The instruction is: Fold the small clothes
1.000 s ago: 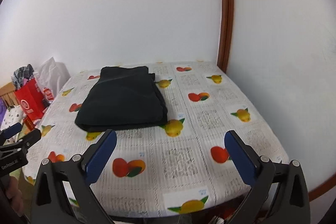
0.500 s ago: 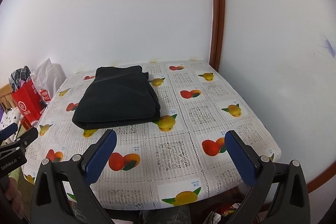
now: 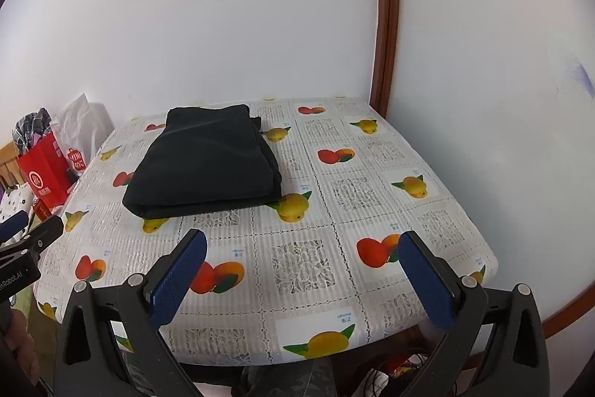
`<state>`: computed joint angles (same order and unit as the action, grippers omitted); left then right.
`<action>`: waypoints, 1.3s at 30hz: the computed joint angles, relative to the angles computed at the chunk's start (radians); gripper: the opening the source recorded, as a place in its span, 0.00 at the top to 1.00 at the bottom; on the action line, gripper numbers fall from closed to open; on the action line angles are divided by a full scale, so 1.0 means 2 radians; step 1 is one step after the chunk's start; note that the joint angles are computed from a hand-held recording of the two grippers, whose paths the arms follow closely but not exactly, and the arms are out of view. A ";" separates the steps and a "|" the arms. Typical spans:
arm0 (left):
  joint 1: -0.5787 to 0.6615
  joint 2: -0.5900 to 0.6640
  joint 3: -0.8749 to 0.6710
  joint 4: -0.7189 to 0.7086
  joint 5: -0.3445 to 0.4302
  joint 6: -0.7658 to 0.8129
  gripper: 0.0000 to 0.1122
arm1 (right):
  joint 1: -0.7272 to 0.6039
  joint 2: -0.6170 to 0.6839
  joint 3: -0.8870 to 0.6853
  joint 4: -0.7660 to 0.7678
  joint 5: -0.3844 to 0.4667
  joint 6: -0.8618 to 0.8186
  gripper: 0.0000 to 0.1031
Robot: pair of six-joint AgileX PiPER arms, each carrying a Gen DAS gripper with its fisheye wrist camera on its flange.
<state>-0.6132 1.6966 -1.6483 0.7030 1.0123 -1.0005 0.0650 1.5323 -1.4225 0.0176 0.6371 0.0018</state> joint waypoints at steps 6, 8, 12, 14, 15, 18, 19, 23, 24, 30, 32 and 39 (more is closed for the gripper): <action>0.002 -0.002 0.002 -0.001 -0.002 -0.003 0.14 | 0.003 0.002 -0.003 -0.008 0.003 0.006 0.02; 0.003 -0.002 0.003 0.001 -0.002 -0.004 0.14 | 0.002 0.004 -0.006 -0.007 0.004 0.007 0.02; 0.006 -0.002 0.004 -0.003 -0.002 -0.002 0.14 | 0.002 0.008 -0.008 -0.010 0.004 0.014 0.02; 0.006 -0.002 0.002 -0.003 -0.001 0.000 0.14 | 0.002 0.008 -0.009 -0.009 0.006 0.016 0.02; 0.006 -0.002 0.002 -0.003 0.000 0.000 0.14 | 0.003 0.009 -0.009 -0.009 0.007 0.016 0.02; 0.006 -0.002 0.003 -0.002 -0.002 -0.001 0.14 | 0.006 0.009 -0.011 -0.018 0.007 0.022 0.02; 0.006 -0.001 0.002 -0.002 0.000 -0.001 0.14 | 0.007 0.009 -0.011 -0.021 0.008 0.026 0.02; 0.007 -0.003 0.003 -0.002 0.000 -0.002 0.14 | 0.006 0.011 -0.015 -0.020 0.010 0.023 0.02; 0.008 -0.003 0.003 -0.003 0.000 -0.001 0.14 | 0.006 0.010 -0.014 -0.020 0.010 0.023 0.02; 0.012 -0.006 0.009 -0.003 -0.005 -0.001 0.14 | 0.009 0.013 -0.014 -0.021 0.009 0.025 0.02; 0.014 -0.008 0.013 -0.005 -0.008 -0.001 0.14 | 0.009 0.015 -0.015 -0.018 0.010 0.023 0.02; 0.020 -0.012 0.018 -0.003 -0.013 0.000 0.14 | 0.014 0.014 -0.012 -0.023 0.001 0.029 0.02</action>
<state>-0.5732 1.6718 -1.6131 0.6969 0.9860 -1.0009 0.0922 1.5604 -1.4459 -0.0284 0.6390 0.0592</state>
